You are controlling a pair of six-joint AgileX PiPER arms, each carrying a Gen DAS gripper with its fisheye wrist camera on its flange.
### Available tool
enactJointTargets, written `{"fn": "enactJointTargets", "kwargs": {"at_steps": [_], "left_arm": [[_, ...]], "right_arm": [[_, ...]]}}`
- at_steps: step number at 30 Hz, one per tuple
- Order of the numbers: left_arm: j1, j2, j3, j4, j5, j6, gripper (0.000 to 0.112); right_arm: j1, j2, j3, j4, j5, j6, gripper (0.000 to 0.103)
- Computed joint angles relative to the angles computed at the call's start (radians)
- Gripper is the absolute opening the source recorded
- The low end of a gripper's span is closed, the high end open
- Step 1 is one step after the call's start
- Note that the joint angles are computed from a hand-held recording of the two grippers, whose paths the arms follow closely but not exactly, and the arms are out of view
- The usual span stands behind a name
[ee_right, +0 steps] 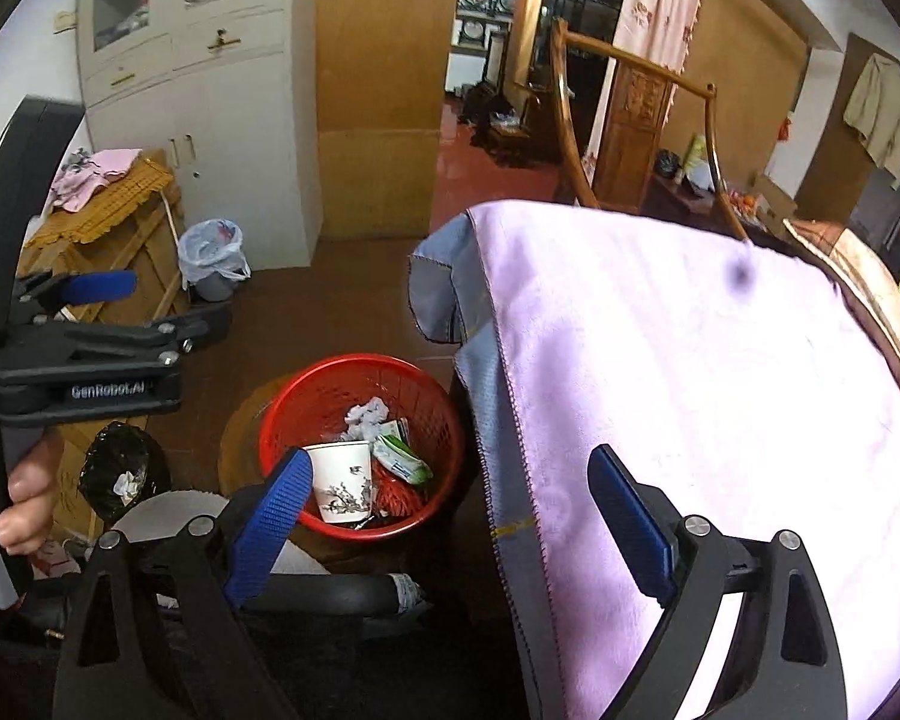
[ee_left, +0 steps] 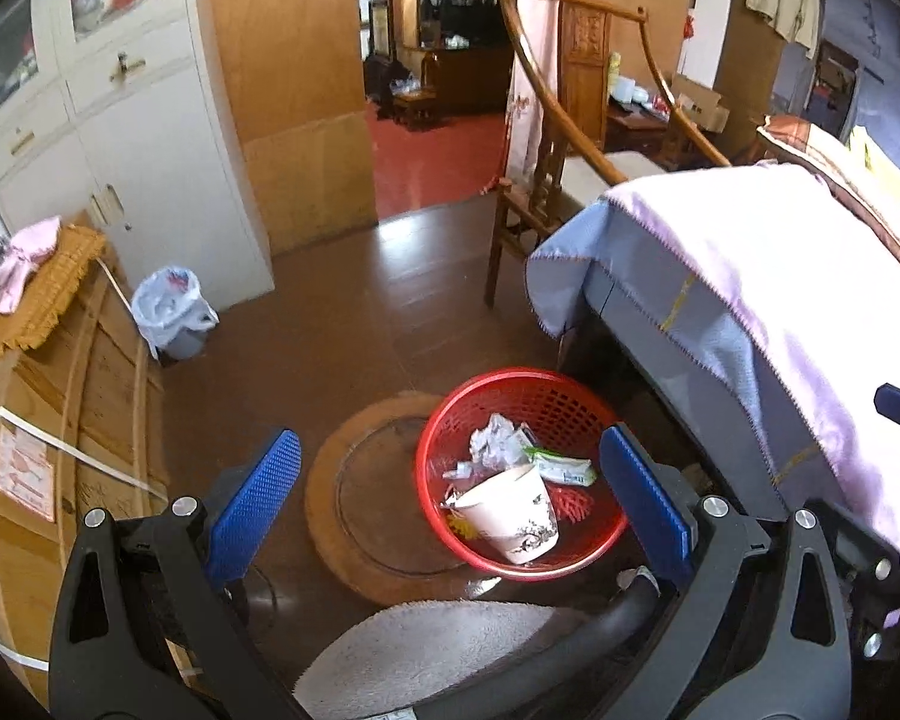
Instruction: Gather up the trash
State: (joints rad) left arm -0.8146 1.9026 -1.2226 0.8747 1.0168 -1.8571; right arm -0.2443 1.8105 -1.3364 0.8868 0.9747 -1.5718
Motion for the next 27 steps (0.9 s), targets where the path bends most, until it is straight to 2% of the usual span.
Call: {"fn": "enactJointTargets", "kwargs": {"at_steps": [4, 6, 11, 23, 27], "left_arm": [[0.042, 0.027, 0.025, -0.016, -0.075, -0.002, 0.096], [0.054, 0.046, 0.025, -0.018, -0.087, 0.006, 0.096], [0.043, 0.107, -0.018, -0.005, -0.060, 0.045, 0.096], [0.040, 0.133, -0.033, -0.017, -0.102, 0.085, 0.096], [0.035, 0.146, -0.051, -0.019, -0.089, 0.099, 0.096]], "right_arm": [[0.051, 0.044, -0.048, -0.049, -0.011, 0.076, 0.091], [0.066, 0.059, -0.062, -0.061, -0.014, 0.096, 0.091], [0.068, 0.083, -0.072, -0.075, -0.016, 0.105, 0.091], [0.059, 0.093, -0.069, -0.088, -0.005, 0.087, 0.091], [0.065, 0.088, -0.054, -0.083, -0.021, 0.072, 0.092]]}}
